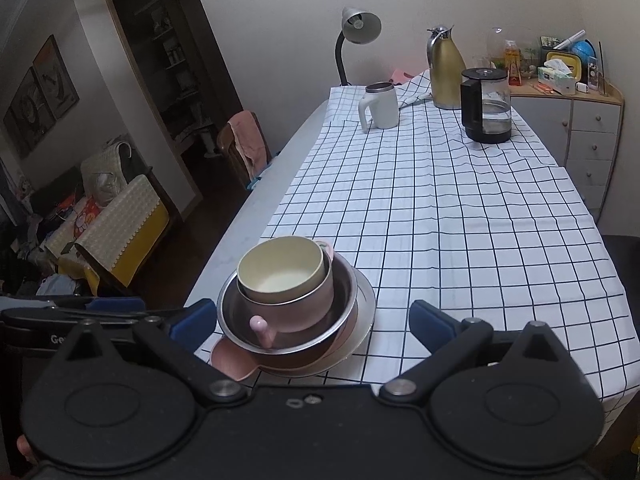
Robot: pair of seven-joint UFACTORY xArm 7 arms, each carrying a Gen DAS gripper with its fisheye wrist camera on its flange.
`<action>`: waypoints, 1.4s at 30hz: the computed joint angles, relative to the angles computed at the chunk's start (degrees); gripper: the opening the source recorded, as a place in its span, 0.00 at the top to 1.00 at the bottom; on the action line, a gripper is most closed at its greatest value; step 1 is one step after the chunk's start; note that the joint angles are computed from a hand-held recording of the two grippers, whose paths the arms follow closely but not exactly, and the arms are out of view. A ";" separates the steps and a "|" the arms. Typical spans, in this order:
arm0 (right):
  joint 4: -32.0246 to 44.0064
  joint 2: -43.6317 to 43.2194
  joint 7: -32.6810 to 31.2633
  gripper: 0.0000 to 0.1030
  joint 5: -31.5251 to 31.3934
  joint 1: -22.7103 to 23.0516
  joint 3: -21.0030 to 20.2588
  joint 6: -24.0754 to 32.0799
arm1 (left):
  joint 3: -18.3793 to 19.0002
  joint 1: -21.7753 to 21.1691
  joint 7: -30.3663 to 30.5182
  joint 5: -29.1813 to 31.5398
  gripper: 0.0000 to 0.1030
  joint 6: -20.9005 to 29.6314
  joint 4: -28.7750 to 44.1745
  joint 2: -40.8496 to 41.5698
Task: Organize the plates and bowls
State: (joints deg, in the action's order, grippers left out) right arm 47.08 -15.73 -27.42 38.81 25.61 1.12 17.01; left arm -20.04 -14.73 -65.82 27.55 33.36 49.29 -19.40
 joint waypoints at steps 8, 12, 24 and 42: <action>-0.17 -0.02 2.06 0.00 -2.35 -0.55 0.55 -1.17 | -0.84 0.48 -1.21 1.94 0.13 0.39 0.37 -0.39; -0.24 -0.03 2.71 0.00 -3.42 -0.46 0.57 -1.38 | -1.01 0.50 -1.69 2.62 0.13 0.34 0.37 -0.59; -0.03 0.32 5.22 0.00 -5.26 -0.65 0.52 -1.43 | -2.00 1.05 -3.50 4.55 0.13 0.84 0.21 -1.36; -0.34 0.33 7.01 0.00 -6.79 -1.03 0.81 -2.15 | -1.96 1.09 -3.69 5.03 0.13 -0.71 -0.42 -1.80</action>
State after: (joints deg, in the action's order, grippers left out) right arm 46.74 -15.39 -20.41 32.02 24.58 1.94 14.86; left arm -21.99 -13.64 -69.51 32.58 32.65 48.87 -21.20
